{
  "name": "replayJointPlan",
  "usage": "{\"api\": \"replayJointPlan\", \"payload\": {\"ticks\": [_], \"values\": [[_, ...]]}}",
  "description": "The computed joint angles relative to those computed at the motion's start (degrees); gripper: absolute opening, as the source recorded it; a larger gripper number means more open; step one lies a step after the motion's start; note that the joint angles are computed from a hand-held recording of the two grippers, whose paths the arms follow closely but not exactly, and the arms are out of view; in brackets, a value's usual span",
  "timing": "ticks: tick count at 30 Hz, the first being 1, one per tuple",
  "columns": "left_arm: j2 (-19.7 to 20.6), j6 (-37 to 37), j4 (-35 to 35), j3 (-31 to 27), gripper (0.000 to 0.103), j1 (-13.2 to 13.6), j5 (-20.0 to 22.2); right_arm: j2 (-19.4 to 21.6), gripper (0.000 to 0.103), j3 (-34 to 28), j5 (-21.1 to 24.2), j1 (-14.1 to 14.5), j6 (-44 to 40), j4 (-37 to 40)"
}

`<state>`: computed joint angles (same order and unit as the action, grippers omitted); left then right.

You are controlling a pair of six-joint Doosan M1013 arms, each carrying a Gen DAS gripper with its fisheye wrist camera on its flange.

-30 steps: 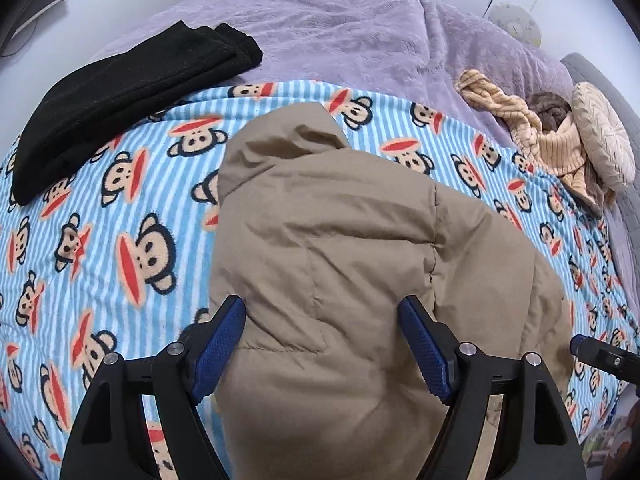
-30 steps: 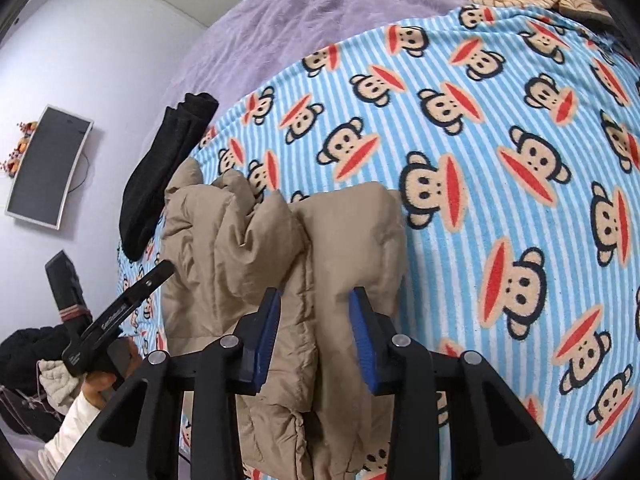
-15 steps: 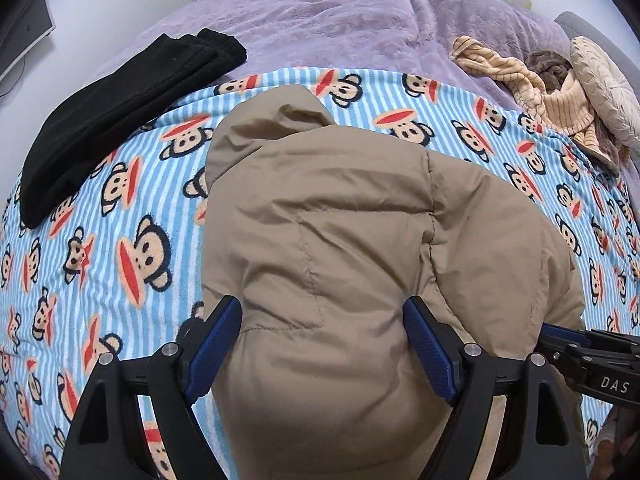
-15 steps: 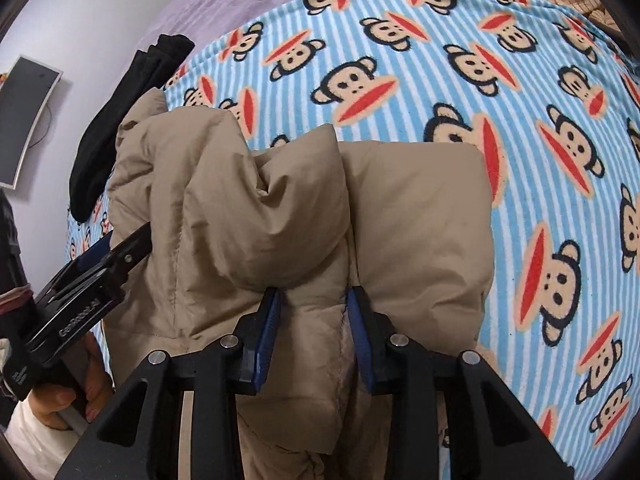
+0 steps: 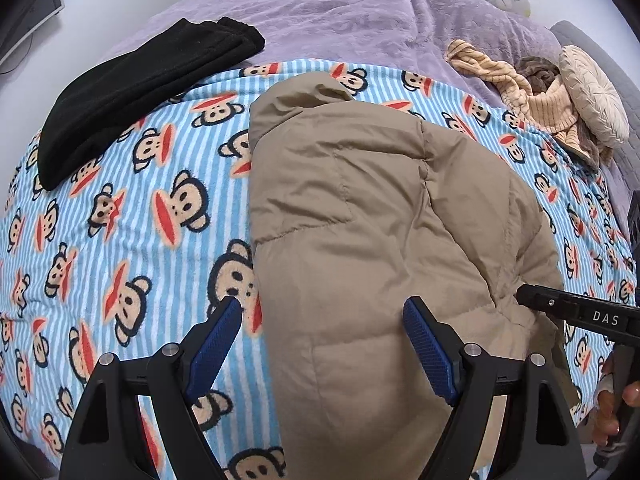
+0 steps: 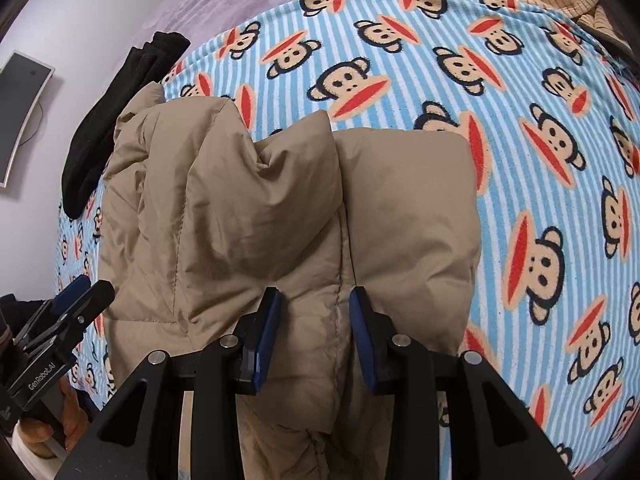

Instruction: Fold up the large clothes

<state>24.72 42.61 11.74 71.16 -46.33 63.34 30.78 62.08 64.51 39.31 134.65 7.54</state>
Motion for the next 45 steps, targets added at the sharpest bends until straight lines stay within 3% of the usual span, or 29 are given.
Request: {"api": "replayJointPlan", "payload": {"ticks": [6, 8, 9, 15, 24, 29, 32, 45], "values": [[-1.38, 0.47, -0.25, 0.70, 0.083, -0.46, 1.39, -2.67, 0.041, 1.80, -0.22, 1.31, 3.65, -1.19], [-1.96, -0.76, 0.46, 0.90, 0.098, -0.73, 1.68, -3.59, 0.045, 2.26, 0.03, 1.97, 5.16, -2.28], [-2.38, -1.83, 1.41, 1.15, 0.100, -0.97, 1.52, -3.95, 0.049, 2.46, 0.08, 2.23, 5.74, -2.75], [-3.83, -6.32, 4.88, 1.17, 0.101, -1.92, 2.79, -5.72, 0.056, 2.73, 0.96, 3.87, 8.69, -6.94], [-5.18, -10.83, 10.65, 0.59, 0.101, -4.59, 6.57, -6.66, 0.080, 1.41, 3.49, 6.07, 10.35, -16.63], [-5.23, -11.74, 12.35, -0.09, 0.101, -5.94, 8.33, -7.07, 0.082, 0.69, 5.04, 7.29, 11.45, -21.69], [-5.35, -12.29, 13.28, -0.31, 0.101, -6.55, 8.84, -7.46, 0.103, 0.88, 5.13, 7.77, 11.97, -23.71], [-5.61, -13.76, 14.84, -0.91, 0.101, -7.34, 10.10, -8.47, 0.103, 1.36, 4.35, 8.66, 12.86, -25.67]]}}
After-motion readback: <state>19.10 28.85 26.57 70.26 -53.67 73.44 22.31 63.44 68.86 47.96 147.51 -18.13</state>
